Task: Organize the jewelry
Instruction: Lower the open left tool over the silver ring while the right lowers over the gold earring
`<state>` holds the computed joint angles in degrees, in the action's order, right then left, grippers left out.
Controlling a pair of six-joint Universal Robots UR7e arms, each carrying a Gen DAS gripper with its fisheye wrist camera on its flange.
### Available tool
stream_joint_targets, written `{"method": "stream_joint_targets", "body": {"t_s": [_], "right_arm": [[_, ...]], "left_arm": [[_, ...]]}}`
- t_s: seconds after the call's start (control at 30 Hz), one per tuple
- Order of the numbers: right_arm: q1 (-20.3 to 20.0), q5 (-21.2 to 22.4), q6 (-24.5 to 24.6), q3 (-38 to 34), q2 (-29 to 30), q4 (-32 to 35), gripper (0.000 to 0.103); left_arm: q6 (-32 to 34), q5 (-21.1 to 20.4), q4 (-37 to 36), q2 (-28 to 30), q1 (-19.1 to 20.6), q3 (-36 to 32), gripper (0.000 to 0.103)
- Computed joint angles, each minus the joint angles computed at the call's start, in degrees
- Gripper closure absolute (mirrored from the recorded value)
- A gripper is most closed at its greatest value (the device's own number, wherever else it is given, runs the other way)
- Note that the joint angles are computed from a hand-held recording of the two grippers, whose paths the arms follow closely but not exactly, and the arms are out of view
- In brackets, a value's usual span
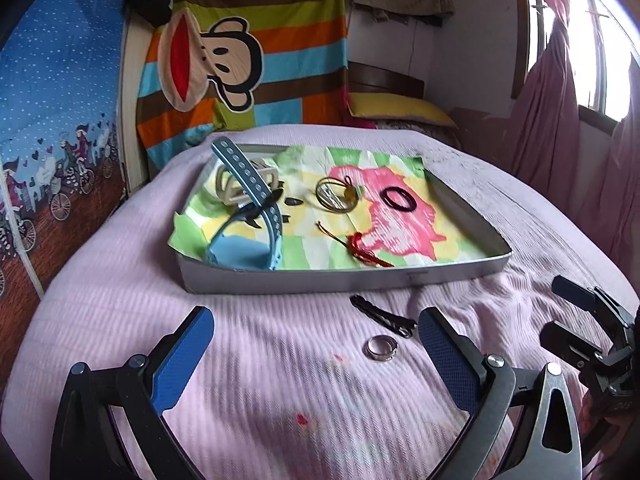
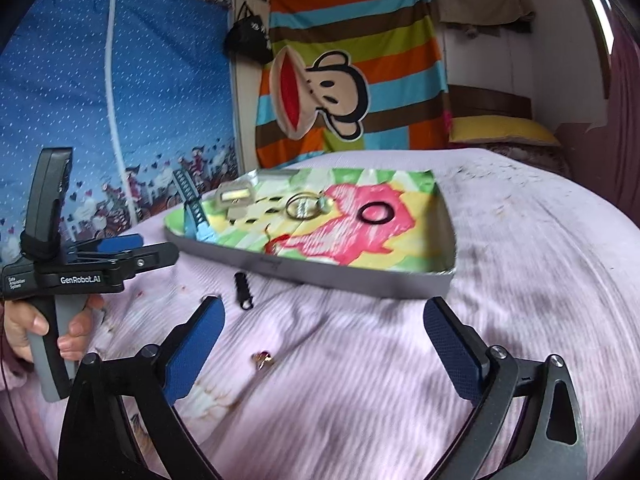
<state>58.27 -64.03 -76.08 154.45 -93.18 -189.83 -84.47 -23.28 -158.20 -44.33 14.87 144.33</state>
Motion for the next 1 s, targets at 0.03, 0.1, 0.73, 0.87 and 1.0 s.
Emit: {"method": "stream_joint_targets", "body": {"t_s": [0.03,0.1,0.73,0.87,1.0], "right_arm": [[0.07,-0.35,-0.23,-0.01,0.24,0.1,0.008],[0.31,-1.05,-0.64,0.11,0.61,0.18,0.017],[3.14,-7.5,-4.67,0.14,4.46,2.3,0.062],[3.65,-9.16,-4.54,0.04,5.6,1.78,0.069],[4.23,-11.1,-3.8,-0.45,6.92,1.6,0.072]], "left_arm": [[1.09,-0.22,-1.35,0.33,0.09,0.08,0.0],[3.65,-0.7,-4.04,1.0,0.31,0.16,0.0],[24.09,-6.39,-23.8,7.49,2.96,-0.82,0.046],[28.22,-7.99,-25.75,8.35,3.93,-1.71,0.055],[31.6,-9.61,-27.69,8.59,5.49,-2.48,0.06]]}}
